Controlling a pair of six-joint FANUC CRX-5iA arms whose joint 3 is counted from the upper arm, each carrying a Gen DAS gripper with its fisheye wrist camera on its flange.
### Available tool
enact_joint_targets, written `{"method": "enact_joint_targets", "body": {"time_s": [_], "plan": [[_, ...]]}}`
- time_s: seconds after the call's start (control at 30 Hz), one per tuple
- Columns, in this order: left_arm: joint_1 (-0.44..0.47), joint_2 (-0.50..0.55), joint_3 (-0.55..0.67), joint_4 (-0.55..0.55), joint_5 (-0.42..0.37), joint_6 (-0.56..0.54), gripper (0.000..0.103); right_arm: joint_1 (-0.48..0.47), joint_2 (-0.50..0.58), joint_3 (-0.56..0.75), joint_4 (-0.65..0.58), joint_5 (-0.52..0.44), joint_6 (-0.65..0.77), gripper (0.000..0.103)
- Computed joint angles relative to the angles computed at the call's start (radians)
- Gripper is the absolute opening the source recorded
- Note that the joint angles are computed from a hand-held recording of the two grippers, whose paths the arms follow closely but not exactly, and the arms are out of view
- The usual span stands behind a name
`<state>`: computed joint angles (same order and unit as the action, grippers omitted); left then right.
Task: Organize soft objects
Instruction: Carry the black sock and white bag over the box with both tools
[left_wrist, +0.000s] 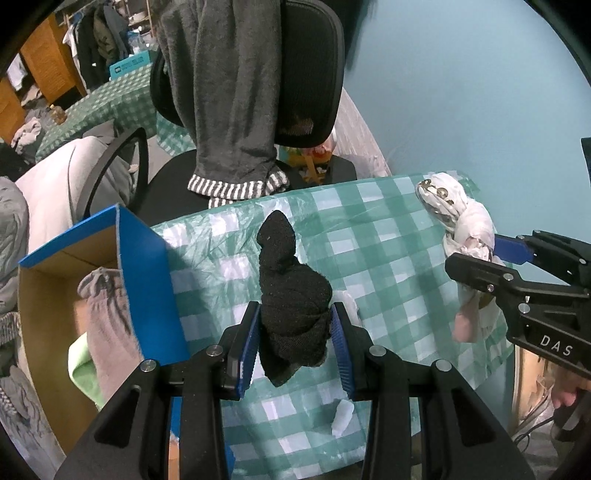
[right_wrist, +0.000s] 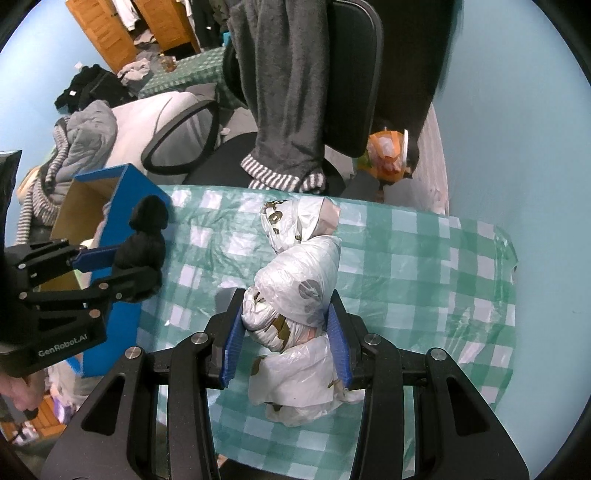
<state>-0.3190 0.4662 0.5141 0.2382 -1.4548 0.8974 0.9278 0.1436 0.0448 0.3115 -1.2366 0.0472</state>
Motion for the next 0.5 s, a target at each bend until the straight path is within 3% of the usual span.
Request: {"method": "enact_joint_targets", "body": {"time_s": [0.5], "plan": [[0.074, -0.09, -0.076, 0.025, 0.009, -0.005, 0.038, 0.037, 0.03, 0.095, 0.028, -0.034, 0.034, 0.041]]}}
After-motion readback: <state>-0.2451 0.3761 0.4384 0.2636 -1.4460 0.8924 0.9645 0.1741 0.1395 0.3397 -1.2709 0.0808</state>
